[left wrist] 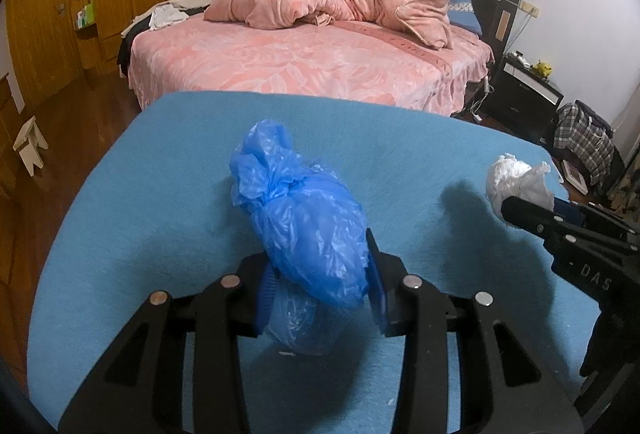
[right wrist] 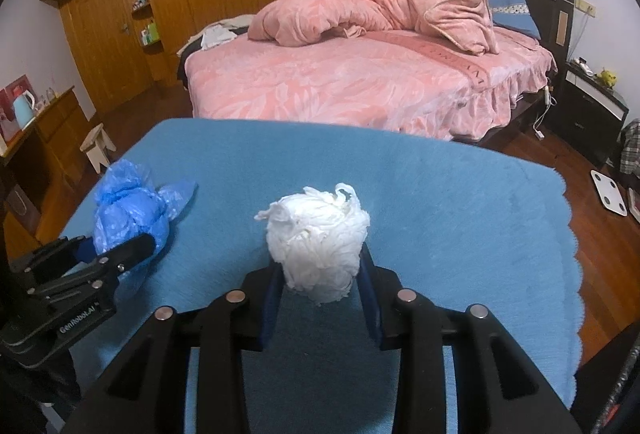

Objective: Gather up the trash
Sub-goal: 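Grasp the white tissue ball with the right tool while the left holds the blue bag, then carry the blue bag and white tissue ball over the bin with both tools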

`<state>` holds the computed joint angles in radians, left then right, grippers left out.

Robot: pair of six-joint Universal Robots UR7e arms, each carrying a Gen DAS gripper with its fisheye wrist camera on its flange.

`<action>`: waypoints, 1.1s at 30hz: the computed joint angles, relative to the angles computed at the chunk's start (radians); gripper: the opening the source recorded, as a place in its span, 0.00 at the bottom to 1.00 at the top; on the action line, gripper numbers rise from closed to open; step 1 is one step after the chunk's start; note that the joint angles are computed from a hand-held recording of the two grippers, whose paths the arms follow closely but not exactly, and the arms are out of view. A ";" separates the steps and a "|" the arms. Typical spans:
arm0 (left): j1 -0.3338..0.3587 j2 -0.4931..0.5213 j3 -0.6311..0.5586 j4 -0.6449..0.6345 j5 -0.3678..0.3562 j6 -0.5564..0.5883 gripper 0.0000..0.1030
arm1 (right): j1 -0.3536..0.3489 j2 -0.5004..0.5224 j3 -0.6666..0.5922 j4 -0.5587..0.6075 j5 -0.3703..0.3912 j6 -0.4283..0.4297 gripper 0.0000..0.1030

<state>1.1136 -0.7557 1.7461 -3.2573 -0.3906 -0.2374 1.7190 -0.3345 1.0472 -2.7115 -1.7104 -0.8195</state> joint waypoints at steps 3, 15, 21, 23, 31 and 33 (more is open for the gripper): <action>-0.016 -0.002 -0.001 -0.001 0.010 0.004 0.36 | 0.000 -0.016 0.012 0.002 0.008 0.007 0.34; -0.109 0.009 0.004 -0.051 0.075 0.039 0.36 | -0.013 -0.143 0.137 -0.052 0.069 0.011 0.34; -0.165 0.019 0.002 -0.066 0.108 0.033 0.36 | -0.029 -0.228 0.219 -0.084 0.102 0.019 0.34; -0.181 0.024 0.001 -0.070 0.109 0.032 0.36 | -0.033 -0.253 0.239 -0.091 0.109 0.018 0.34; -0.268 0.066 -0.022 -0.077 0.110 0.047 0.36 | -0.067 -0.388 0.370 -0.144 0.157 0.007 0.34; -0.289 0.080 -0.032 -0.081 0.108 0.052 0.36 | -0.075 -0.416 0.393 -0.151 0.165 0.005 0.34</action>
